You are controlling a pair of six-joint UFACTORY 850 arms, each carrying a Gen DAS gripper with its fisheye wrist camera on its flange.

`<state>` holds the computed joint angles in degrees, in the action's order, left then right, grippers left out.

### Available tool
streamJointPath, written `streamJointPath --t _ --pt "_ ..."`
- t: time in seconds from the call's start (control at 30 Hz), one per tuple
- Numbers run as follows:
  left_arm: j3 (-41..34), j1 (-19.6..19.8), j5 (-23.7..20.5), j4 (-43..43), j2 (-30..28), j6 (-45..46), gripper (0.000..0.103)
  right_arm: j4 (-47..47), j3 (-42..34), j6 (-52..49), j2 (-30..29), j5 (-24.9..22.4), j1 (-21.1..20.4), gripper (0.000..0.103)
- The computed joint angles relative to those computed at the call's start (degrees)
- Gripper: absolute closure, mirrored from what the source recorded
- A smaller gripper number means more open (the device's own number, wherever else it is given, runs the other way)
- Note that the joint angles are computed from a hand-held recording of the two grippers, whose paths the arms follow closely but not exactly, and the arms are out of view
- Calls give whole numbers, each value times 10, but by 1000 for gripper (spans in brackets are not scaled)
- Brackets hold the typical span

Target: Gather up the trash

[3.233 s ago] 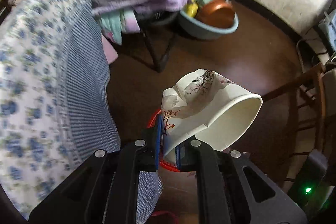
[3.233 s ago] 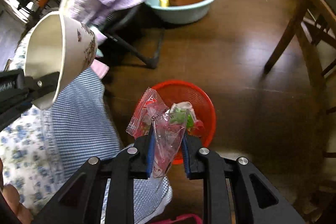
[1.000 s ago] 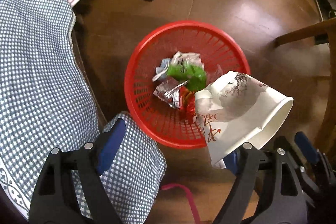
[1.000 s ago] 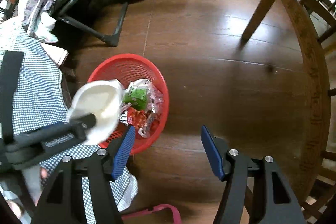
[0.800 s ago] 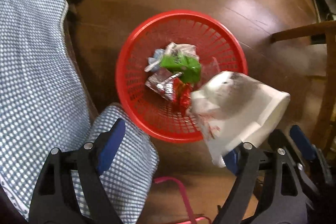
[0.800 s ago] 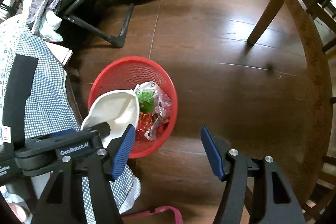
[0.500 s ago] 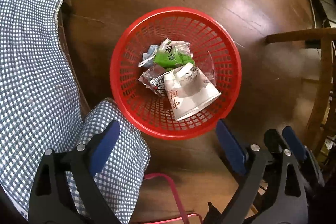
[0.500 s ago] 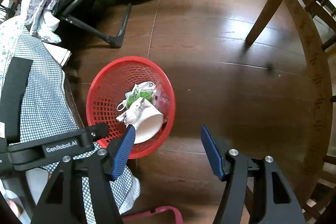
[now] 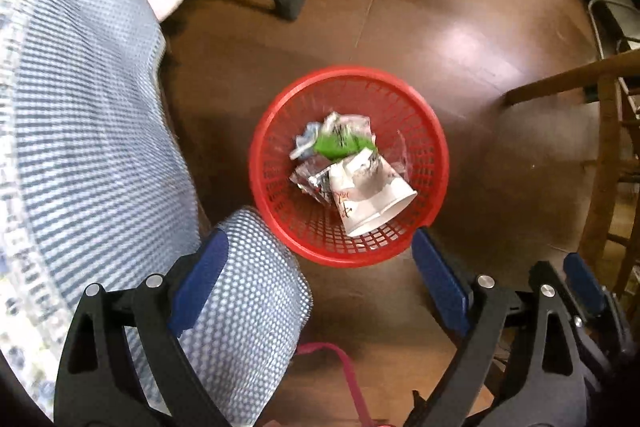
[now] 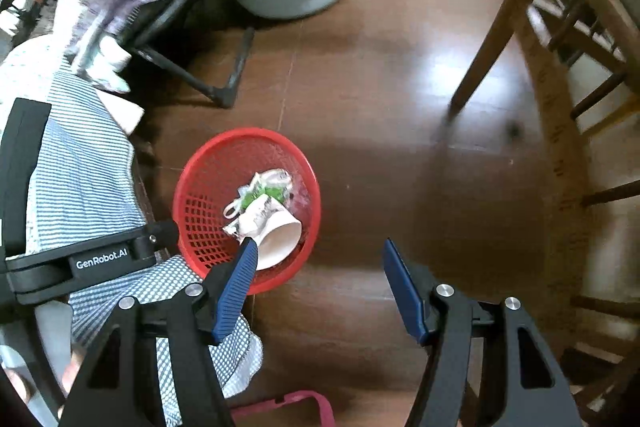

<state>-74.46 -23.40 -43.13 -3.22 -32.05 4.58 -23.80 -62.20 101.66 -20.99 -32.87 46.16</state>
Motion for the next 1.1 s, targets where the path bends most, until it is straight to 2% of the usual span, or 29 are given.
streamJointPath --t 0.1,0.2,0.4,0.5,0.7,0.87,1.1 --pt "27 0 22 -5 52 13 14 -80 -5 54 29 -50 32 21" --pt "62 2 53 -22 119 41 13 -109 -18 60 45 -96 54 12" --pt "144 16 124 -63 278 95 13 -160 -37 87 79 -158 100 8" --pt "182 26 146 -64 341 94 12 -178 -49 98 88 -190 125 8" --pt "242 44 177 -60 440 75 7 -208 -64 113 91 -220 162 8" --pt "264 45 186 -59 479 74 7 -210 -78 101 88 -230 175 8" --pt "271 40 183 -65 476 90 7 -207 -90 99 79 -239 179 8"
